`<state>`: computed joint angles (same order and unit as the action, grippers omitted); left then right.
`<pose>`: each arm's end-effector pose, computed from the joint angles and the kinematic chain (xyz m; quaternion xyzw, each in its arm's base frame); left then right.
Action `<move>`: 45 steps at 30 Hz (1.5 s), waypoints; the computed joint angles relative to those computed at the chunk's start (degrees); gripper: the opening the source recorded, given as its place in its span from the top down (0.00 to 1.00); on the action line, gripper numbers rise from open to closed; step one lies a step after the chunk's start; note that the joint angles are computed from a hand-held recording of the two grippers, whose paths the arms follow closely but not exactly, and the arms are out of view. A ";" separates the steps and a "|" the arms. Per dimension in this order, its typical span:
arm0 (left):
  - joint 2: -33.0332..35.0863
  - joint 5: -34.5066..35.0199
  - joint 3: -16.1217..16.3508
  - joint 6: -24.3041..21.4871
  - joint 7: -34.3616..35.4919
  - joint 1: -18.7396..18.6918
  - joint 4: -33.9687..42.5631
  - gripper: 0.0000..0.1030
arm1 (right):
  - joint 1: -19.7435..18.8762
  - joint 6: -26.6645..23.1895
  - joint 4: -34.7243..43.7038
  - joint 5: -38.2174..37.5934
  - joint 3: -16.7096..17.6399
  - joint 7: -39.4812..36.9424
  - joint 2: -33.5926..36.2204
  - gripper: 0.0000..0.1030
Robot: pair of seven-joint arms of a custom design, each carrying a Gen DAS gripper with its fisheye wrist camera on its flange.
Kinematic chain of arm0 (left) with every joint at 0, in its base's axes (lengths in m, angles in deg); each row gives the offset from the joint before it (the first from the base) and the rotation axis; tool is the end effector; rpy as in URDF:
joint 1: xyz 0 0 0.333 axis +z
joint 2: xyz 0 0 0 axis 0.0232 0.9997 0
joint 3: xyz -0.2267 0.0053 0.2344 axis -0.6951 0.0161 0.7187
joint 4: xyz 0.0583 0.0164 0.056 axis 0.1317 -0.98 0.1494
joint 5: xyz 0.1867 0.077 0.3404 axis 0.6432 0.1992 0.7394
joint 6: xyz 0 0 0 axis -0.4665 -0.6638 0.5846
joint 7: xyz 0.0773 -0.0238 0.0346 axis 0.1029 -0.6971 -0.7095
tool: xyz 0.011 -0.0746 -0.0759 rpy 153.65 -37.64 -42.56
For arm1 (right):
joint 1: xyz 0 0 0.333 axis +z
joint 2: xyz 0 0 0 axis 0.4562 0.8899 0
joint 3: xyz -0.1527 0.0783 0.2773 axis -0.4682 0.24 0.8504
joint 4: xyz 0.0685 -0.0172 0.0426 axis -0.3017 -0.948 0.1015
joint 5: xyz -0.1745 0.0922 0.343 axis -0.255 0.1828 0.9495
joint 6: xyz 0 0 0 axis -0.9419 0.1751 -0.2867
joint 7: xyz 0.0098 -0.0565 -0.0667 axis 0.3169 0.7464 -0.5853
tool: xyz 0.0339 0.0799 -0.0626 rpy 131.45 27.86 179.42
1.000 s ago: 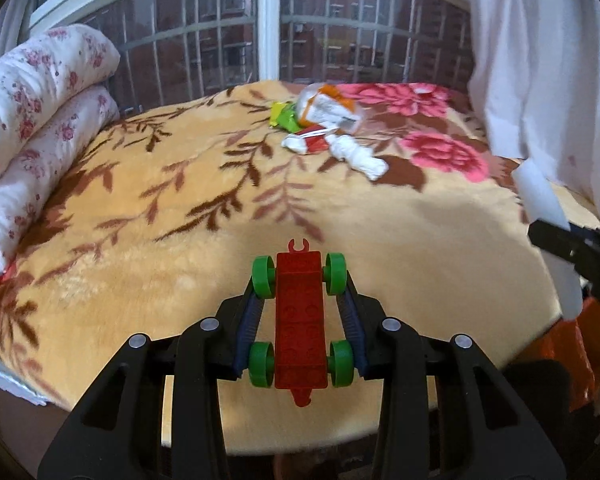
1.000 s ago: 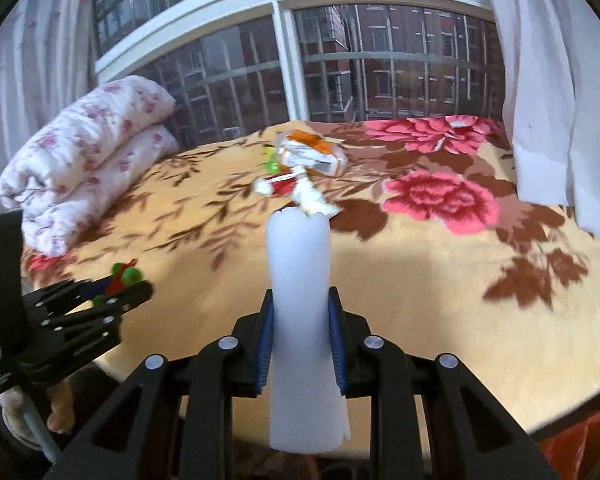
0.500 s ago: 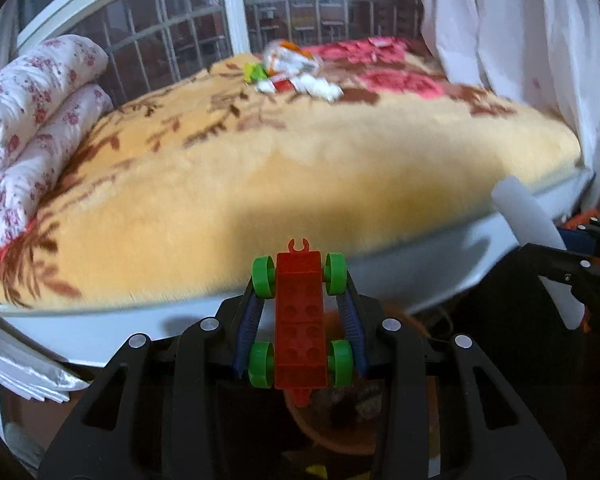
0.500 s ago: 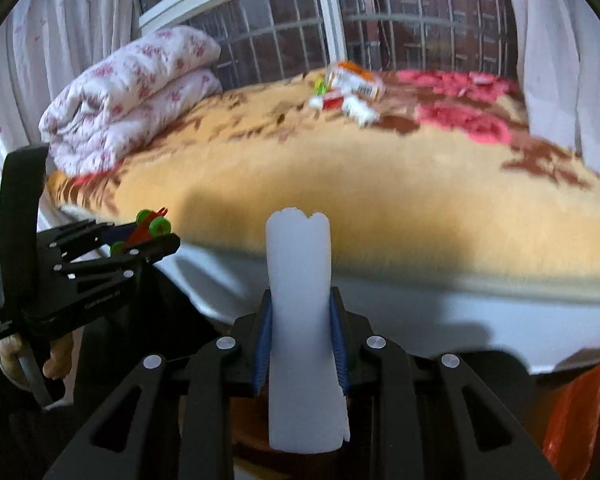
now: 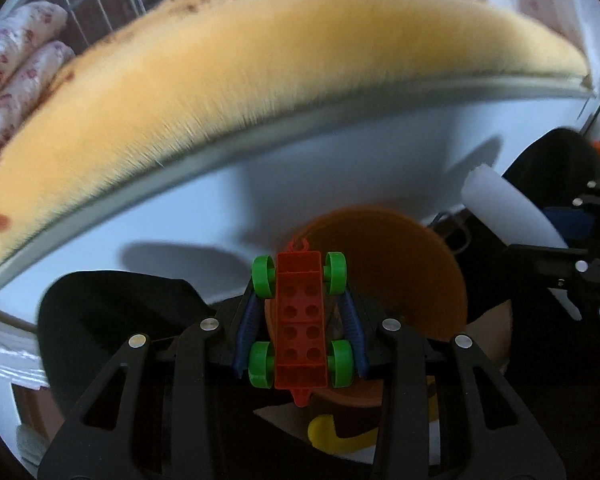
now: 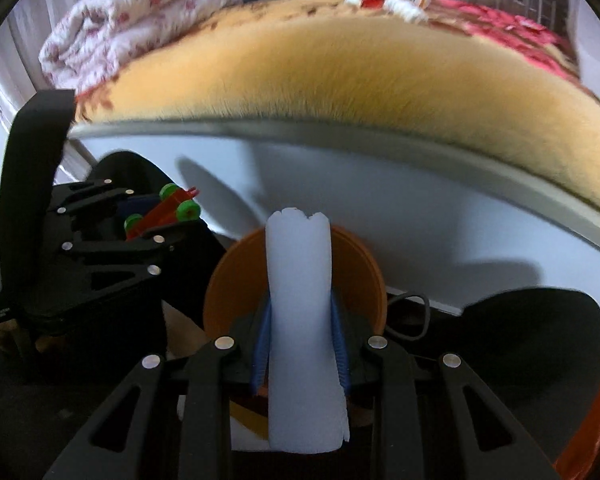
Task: Collect trash
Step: 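Carry the red car and foam tube to the orange bucket and release both, then return to the bed and grasp the white tissue with the right tool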
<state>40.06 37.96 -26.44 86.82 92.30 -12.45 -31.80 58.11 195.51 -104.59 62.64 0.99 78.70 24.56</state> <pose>0.5081 -0.2716 0.5344 -0.3268 0.9135 -0.2067 0.1263 0.4066 0.3801 0.5410 -0.6308 0.7285 -0.1412 0.2267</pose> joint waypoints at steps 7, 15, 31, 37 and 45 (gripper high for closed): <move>7.15 6.78 0.69 -4.60 -6.72 -0.69 4.54 0.64 | -1.06 2.25 0.38 7.29 -1.70 -6.60 4.91 0.73; 10.14 8.34 1.22 -9.16 -6.24 -2.26 7.59 0.64 | -1.74 2.04 0.75 12.50 -1.78 -12.88 7.05 0.69; 11.14 14.56 1.90 -9.51 -8.64 -3.59 7.53 0.34 | -2.22 1.17 -3.17 8.93 -1.83 -8.63 2.80 0.40; 6.89 6.02 1.61 -7.63 -1.36 -1.69 6.04 0.34 | -1.86 0.47 -4.99 6.73 -1.72 -8.48 -2.85 0.38; 1.69 -13.60 2.33 -1.96 10.04 1.22 9.81 0.19 | -4.14 -1.22 0.80 -2.25 -2.56 -14.88 -8.78 0.24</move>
<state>41.74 24.37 -24.11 84.86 102.34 -11.24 -21.99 53.97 194.29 -103.78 60.39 -1.57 63.82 15.78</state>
